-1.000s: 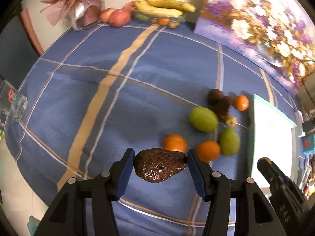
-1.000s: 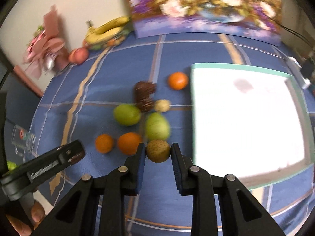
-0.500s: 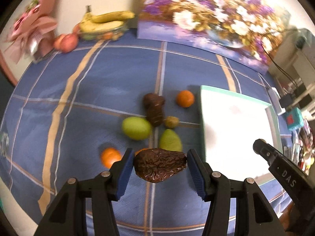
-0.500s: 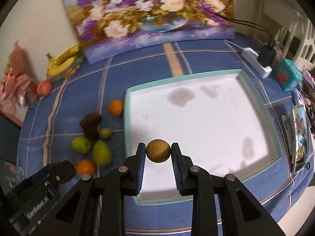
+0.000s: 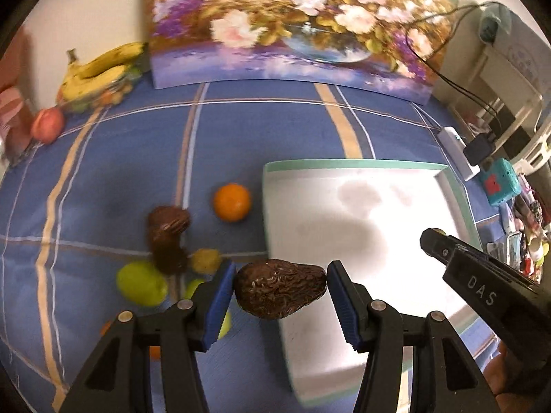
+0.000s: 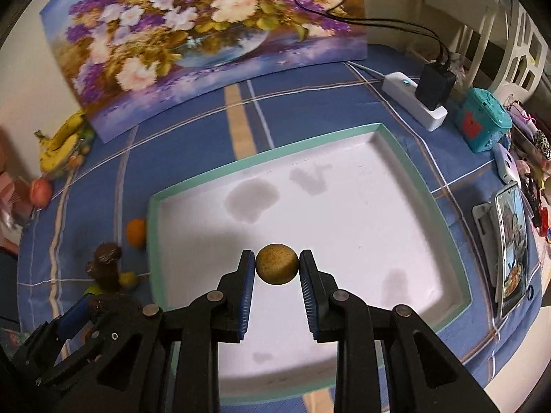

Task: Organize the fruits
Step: 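Lower the date and kiwi into the white tray and open both tools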

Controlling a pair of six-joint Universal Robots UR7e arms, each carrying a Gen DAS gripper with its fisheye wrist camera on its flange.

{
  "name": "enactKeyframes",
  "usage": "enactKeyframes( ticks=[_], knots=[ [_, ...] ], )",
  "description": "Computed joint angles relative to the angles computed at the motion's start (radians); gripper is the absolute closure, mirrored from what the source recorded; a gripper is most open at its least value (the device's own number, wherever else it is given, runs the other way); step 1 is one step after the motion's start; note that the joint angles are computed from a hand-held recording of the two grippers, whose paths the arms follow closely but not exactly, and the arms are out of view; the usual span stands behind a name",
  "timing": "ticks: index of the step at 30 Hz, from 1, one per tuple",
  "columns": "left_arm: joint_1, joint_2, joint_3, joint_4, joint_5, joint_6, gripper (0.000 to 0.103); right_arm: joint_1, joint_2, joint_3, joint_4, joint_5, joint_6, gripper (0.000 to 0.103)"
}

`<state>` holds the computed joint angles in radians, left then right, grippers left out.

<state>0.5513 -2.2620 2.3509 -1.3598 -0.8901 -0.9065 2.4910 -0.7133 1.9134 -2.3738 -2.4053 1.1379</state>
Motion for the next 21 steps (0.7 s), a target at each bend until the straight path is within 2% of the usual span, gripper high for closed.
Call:
enactKeyframes(
  ticks=[8, 11, 15, 21],
  knots=[
    [0.118, 0.112, 0.055, -0.244, 0.017, 0.174, 0.045, -0.076, -0.002, 0.034, -0.059, -0.007, -0.037, 0.075],
    [0.145, 0.136, 0.062, -0.304, 0.009, 0.214, 0.052, -0.098, 0.001, 0.040, -0.068, -0.010, -0.045, 0.075],
    [0.165, 0.173, 0.074, -0.368, 0.006, 0.262, 0.052, -0.121, 0.000, 0.050, -0.071, -0.013, -0.044, 0.075],
    [0.159, 0.186, 0.082, -0.371, 0.016, 0.259, 0.052, -0.139, 0.001, 0.060, -0.078, -0.011, -0.043, 0.075]
  ],
)
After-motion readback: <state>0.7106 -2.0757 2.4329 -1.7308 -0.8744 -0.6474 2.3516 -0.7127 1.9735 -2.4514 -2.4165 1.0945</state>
